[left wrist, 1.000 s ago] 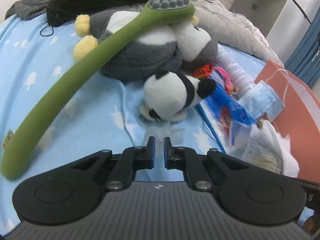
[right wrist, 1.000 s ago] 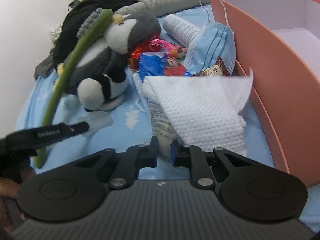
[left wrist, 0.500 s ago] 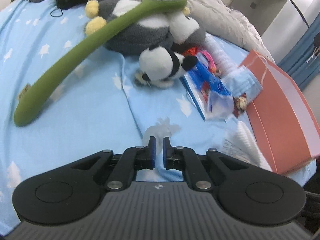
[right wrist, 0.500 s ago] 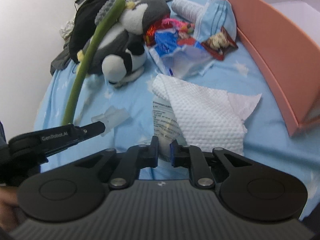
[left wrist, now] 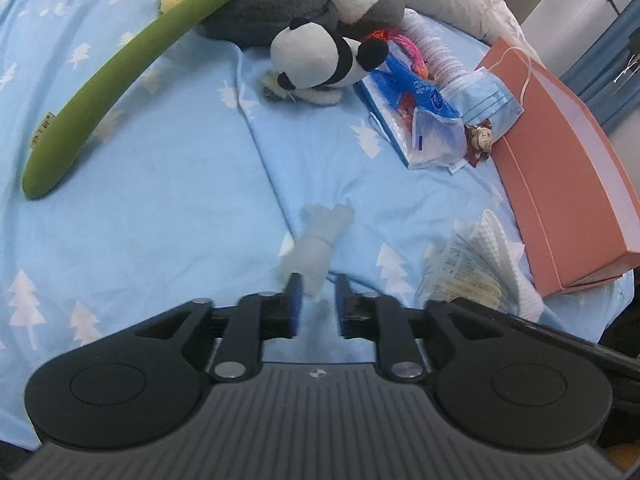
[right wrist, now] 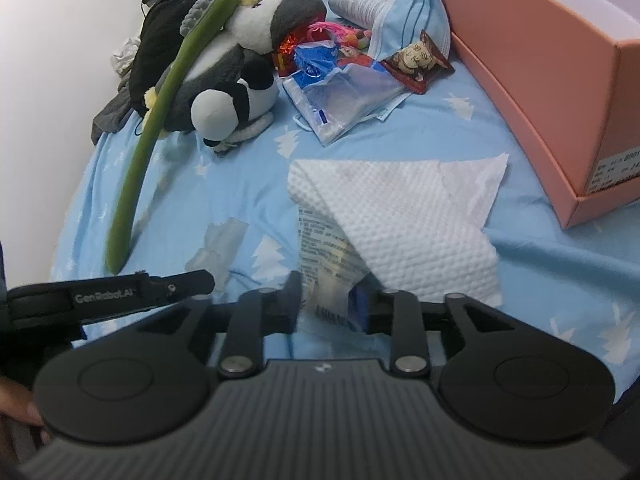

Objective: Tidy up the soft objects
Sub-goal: 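Close right tool on the clear packet while left tool closes on translucent piece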

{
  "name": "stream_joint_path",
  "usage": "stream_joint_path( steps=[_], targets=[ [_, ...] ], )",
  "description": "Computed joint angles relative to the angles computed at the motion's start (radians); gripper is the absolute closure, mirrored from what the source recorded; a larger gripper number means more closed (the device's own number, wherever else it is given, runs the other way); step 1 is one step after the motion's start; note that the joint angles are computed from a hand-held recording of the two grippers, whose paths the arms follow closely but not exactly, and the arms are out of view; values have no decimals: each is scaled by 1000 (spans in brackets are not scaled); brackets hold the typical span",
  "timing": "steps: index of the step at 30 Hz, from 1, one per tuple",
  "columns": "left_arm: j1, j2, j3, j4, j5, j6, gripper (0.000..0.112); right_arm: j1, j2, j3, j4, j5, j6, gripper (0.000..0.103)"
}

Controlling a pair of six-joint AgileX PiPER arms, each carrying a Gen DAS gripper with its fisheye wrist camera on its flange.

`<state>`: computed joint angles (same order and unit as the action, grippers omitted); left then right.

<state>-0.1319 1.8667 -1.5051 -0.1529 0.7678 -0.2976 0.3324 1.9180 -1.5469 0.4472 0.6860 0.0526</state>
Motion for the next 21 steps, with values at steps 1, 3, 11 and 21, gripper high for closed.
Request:
stream_joint_path(
  steps=[1, 3, 11, 21],
  targets=[
    [-1, -4, -1, 13, 3, -9, 70, 0, -2, 2, -2, -3, -1, 59],
    [0, -12, 3, 31, 2, -17, 56, 2, -9, 9, -10, -15, -6, 54],
    [12, -13, -7, 86, 24, -11, 50, 30, -66, 62, -128, -112, 59, 54],
    [19, 13, -4, 110, -29, 24, 50, 18, -22, 24, -151, -121, 85, 54]
  ],
)
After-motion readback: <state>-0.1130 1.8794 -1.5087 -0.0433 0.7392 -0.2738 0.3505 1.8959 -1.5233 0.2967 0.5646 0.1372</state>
